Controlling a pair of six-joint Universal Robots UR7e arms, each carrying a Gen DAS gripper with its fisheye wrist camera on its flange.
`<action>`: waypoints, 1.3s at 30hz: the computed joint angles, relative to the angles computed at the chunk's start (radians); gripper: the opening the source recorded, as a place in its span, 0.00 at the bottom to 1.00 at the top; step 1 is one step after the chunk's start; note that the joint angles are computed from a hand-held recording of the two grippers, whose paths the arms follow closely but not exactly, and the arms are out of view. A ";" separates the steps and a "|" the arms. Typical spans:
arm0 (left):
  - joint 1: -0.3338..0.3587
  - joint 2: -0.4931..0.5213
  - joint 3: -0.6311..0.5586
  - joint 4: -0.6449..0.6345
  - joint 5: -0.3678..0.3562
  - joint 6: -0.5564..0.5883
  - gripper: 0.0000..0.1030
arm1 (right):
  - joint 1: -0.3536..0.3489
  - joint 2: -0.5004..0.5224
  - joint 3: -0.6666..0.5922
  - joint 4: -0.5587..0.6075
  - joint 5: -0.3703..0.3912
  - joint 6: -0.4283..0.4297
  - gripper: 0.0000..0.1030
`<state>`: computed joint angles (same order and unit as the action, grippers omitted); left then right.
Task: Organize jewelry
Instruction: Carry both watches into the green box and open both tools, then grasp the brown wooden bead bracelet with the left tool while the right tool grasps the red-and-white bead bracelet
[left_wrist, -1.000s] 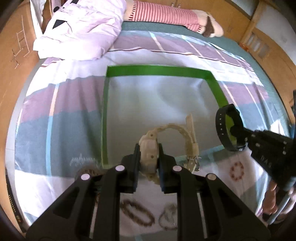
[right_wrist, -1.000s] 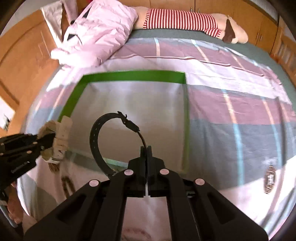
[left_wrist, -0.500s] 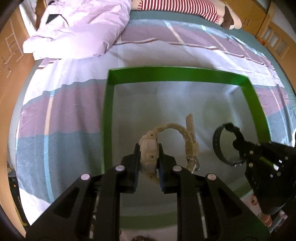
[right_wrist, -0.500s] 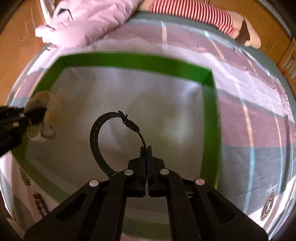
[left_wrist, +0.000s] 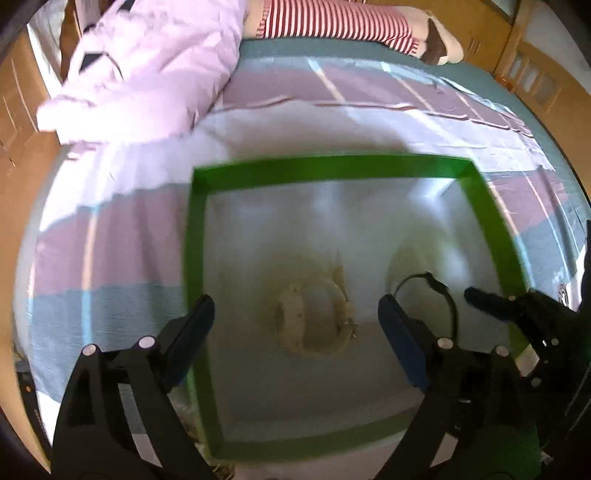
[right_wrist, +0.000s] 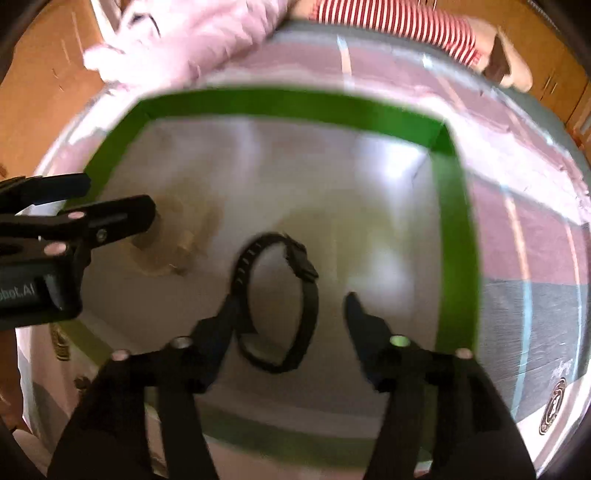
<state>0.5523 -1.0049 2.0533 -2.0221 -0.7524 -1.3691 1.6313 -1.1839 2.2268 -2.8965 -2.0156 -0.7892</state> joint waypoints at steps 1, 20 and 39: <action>-0.018 -0.011 -0.007 0.032 0.003 -0.019 0.89 | 0.002 -0.028 0.010 -0.002 0.031 -0.008 0.78; -0.312 -0.154 0.269 0.018 -0.305 -0.457 0.98 | -0.159 -0.444 0.130 0.117 -0.030 0.000 0.86; -0.315 -0.120 0.333 -0.165 -0.385 -0.472 0.74 | -0.243 -0.313 0.087 0.201 -0.163 0.038 0.29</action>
